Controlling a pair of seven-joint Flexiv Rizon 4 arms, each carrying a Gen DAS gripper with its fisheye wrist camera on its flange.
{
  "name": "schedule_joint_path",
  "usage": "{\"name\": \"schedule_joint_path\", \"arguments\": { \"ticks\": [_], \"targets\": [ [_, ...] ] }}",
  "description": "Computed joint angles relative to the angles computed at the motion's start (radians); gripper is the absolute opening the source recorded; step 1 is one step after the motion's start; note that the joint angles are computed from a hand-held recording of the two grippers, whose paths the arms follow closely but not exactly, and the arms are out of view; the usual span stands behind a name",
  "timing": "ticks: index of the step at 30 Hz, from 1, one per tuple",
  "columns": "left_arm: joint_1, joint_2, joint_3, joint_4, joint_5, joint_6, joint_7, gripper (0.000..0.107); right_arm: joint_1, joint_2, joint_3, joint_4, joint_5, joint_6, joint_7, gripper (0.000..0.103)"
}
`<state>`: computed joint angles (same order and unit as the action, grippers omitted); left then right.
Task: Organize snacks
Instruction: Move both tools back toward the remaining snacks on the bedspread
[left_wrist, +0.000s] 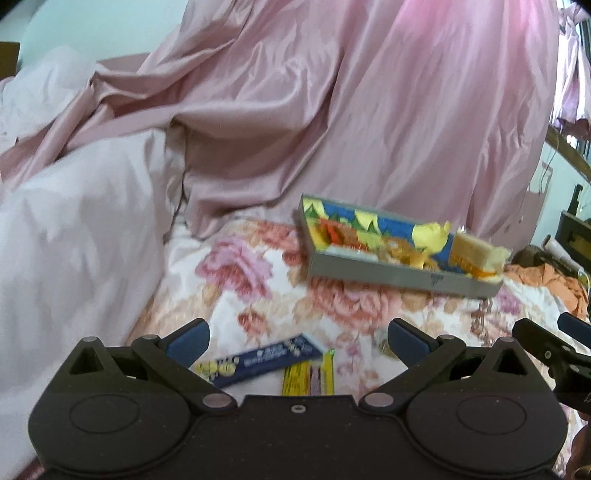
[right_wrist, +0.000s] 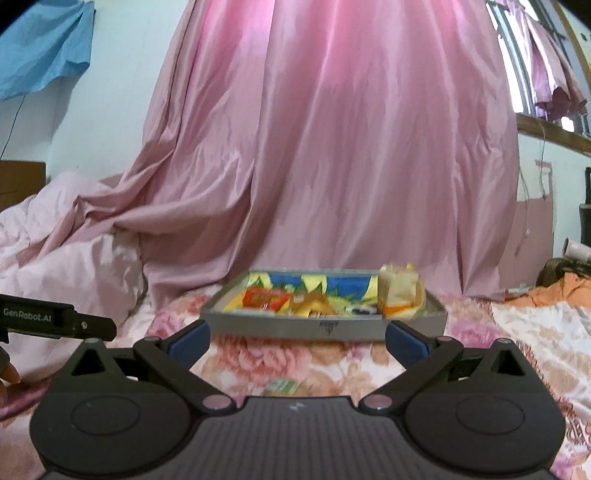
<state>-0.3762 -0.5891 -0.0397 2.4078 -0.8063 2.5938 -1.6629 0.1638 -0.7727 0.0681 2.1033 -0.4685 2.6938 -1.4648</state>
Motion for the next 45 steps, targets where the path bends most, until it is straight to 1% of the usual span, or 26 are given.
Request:
{"name": "schedule_joint_path", "arguments": {
  "ticks": [2,4,7,11,20,23,29,34,42,45],
  "targets": [
    [0.002,-0.005,-0.003,0.007,0.006,-0.01,-0.004,0.102,0.006,0.003,-0.004,0.014,0.002,-0.009,-0.013,0.103],
    [0.009,-0.004,-0.006,0.009,0.016,-0.051,0.006,0.102,0.011,0.008,-0.006,0.027,0.0,-0.03,-0.023,0.103],
    [0.005,-0.007,-0.001,0.009,0.014,-0.101,0.02,0.102,-0.005,0.018,-0.003,0.036,-0.058,-0.1,-0.006,0.103],
    [0.007,-0.016,0.01,0.007,0.033,-0.141,0.016,0.102,-0.021,0.018,0.008,0.037,-0.09,-0.169,0.003,0.103],
    [0.022,-0.033,0.034,-0.011,0.09,-0.236,0.013,0.102,-0.052,0.011,0.033,0.026,-0.144,-0.304,0.025,0.103],
    [0.038,-0.034,0.039,-0.02,0.126,-0.273,0.014,0.102,-0.061,0.009,0.04,0.022,-0.16,-0.343,0.025,0.103],
    [0.047,-0.035,0.065,-0.044,0.173,-0.358,0.048,0.102,-0.075,0.002,0.057,0.011,-0.179,-0.406,0.02,0.103],
    [0.052,-0.045,0.081,-0.06,0.204,-0.371,0.058,0.102,-0.088,-0.008,0.071,-0.001,-0.194,-0.446,0.022,0.103],
    [0.081,-0.069,0.086,-0.1,0.256,-0.392,0.067,0.102,-0.101,-0.026,0.086,-0.022,-0.208,-0.478,0.021,0.103],
    [0.114,-0.083,0.077,-0.116,0.313,-0.384,0.067,0.102,-0.1,-0.032,0.086,-0.029,-0.207,-0.482,0.012,0.103]
  ]
}}
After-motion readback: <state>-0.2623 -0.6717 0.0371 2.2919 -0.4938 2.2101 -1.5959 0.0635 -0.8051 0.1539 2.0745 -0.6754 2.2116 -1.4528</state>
